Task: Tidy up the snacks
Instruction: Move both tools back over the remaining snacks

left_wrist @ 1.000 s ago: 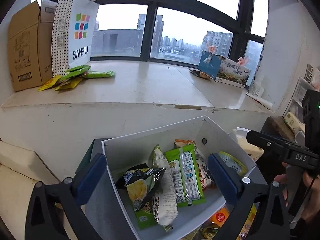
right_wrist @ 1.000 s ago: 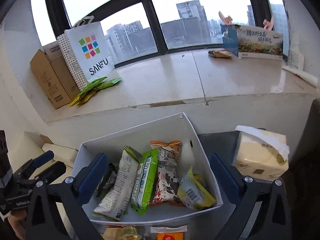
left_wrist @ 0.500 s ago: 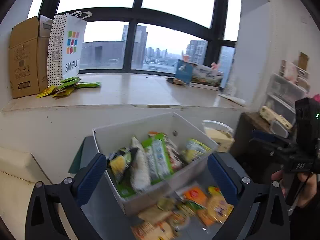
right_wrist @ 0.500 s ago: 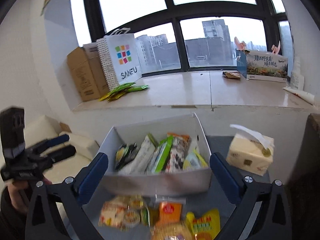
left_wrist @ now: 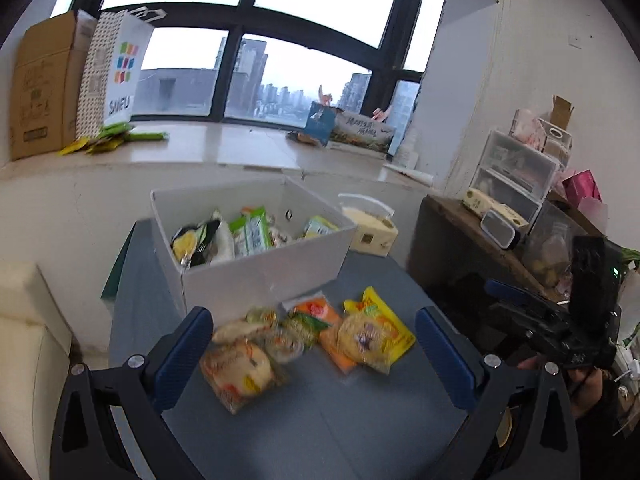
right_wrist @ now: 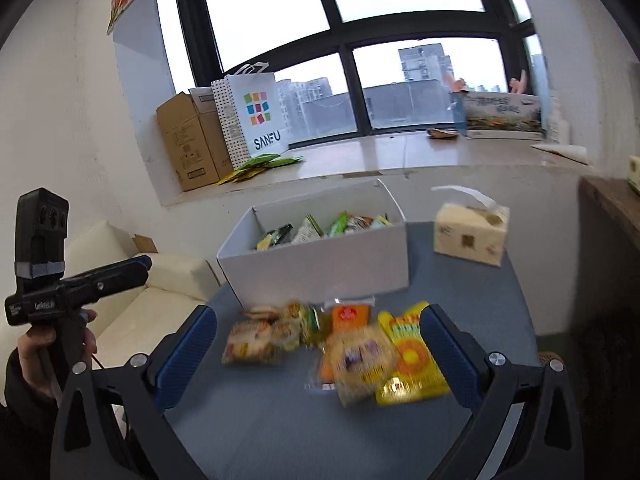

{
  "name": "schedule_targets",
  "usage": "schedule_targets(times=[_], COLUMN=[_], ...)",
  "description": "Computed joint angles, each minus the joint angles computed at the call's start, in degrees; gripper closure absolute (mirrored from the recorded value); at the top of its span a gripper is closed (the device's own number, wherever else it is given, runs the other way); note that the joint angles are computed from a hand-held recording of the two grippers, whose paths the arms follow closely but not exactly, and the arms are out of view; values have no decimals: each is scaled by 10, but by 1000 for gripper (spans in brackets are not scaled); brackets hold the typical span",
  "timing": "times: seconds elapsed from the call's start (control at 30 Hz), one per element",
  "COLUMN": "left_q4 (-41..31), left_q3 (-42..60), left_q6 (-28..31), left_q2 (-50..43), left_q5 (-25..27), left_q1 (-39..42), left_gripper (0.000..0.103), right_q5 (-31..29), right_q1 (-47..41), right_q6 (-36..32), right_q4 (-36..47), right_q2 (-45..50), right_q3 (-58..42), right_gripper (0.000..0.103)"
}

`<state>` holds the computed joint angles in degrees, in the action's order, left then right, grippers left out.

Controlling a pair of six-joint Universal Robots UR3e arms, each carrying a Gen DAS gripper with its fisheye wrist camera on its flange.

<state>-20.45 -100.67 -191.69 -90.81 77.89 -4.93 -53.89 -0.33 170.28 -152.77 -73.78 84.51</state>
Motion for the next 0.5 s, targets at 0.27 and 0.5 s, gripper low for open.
schedule_targets(times=[0.27, 0.5], left_q4=[10, 24], left_q3=[-65, -80], left_q6=[-24, -21], left_q2=[29, 39], left_q5=[0, 29], left_q1=[-15, -36], left_gripper=[0, 0], right_q5=[6, -2], right_q1=[-28, -31], right_q6=[-27, -27], right_q4=[-31, -40], right_q2=[-74, -63], right_q3=[140, 155], right_gripper=[0, 0])
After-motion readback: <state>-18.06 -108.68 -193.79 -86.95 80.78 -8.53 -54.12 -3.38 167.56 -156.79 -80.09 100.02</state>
